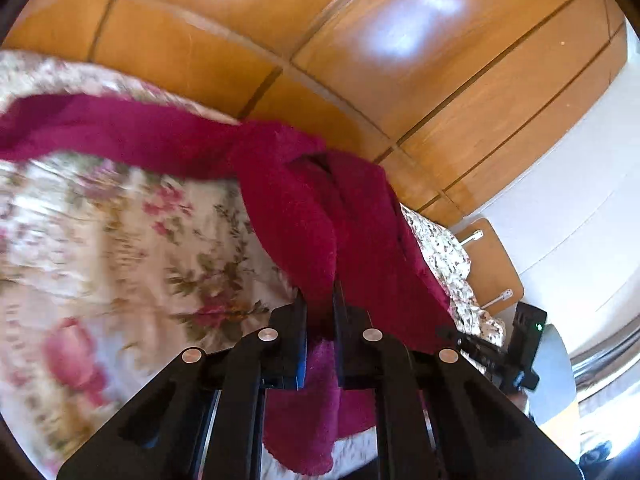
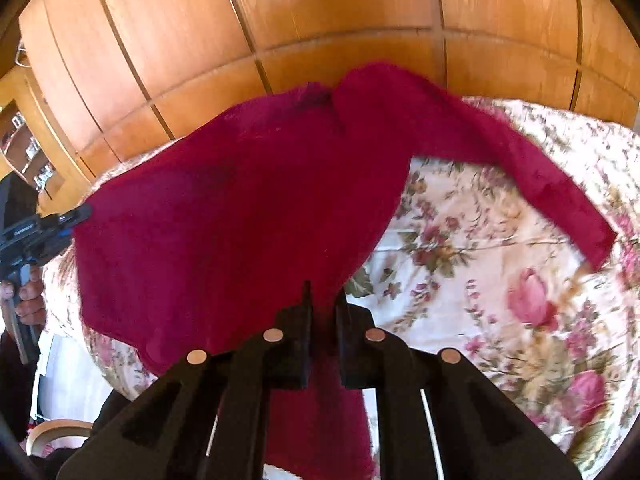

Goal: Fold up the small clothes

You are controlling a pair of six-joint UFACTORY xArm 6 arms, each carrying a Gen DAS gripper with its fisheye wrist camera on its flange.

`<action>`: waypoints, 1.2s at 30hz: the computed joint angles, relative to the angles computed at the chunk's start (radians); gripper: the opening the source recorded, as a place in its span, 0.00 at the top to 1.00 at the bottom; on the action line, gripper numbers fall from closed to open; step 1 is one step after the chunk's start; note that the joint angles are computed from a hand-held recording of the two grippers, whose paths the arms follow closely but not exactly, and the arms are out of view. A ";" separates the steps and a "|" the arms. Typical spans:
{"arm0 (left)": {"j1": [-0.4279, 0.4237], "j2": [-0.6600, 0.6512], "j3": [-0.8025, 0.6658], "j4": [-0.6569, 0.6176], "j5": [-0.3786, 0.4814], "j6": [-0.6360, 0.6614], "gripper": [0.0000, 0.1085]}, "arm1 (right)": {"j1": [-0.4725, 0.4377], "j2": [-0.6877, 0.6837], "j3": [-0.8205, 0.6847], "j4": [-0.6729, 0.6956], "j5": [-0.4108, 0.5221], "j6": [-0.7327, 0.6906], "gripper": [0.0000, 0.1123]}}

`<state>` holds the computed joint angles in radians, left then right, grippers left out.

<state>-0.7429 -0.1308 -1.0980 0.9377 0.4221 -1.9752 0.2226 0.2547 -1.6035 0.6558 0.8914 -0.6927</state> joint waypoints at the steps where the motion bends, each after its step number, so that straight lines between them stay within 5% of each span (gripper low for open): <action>1: -0.021 -0.059 0.046 -0.040 0.014 0.057 0.92 | -0.010 -0.013 0.010 0.000 0.013 -0.009 0.92; 7: -0.135 -0.149 0.163 -0.173 0.146 0.074 0.91 | -0.047 -0.084 0.162 -0.115 0.037 0.002 0.93; 10: -0.155 -0.129 0.208 -0.215 0.146 0.033 0.90 | -0.061 -0.084 0.208 -0.173 0.009 0.060 0.92; 12: -0.145 -0.143 0.270 -0.185 0.078 -0.054 0.81 | -0.071 -0.078 0.211 -0.156 0.017 0.069 0.92; 14: -0.148 -0.143 0.283 -0.147 0.082 -0.128 0.62 | -0.062 -0.083 0.218 -0.169 0.002 0.079 0.79; 16: -0.151 -0.137 0.296 -0.132 0.056 -0.160 0.62 | -0.056 -0.087 0.221 -0.203 -0.014 0.111 0.48; 18: -0.159 -0.104 0.274 -0.144 0.059 -0.145 0.62 | -0.048 -0.106 0.238 -0.222 -0.051 0.126 0.47; 23: -0.204 -0.030 0.151 -0.193 0.299 -0.017 0.62 | 0.028 -0.166 0.295 -0.247 -0.212 0.103 0.32; 31: -0.139 -0.098 0.090 -0.198 0.746 0.031 0.61 | 0.222 -0.039 0.181 -0.100 -0.291 -0.021 0.30; 34: -0.061 -0.198 0.180 -0.205 0.794 0.023 0.33 | 0.282 0.024 0.126 -0.070 -0.293 -0.044 0.30; 36: 0.023 -0.295 0.278 -0.204 0.728 -0.029 0.33 | 0.320 0.046 0.129 -0.081 -0.336 -0.060 0.30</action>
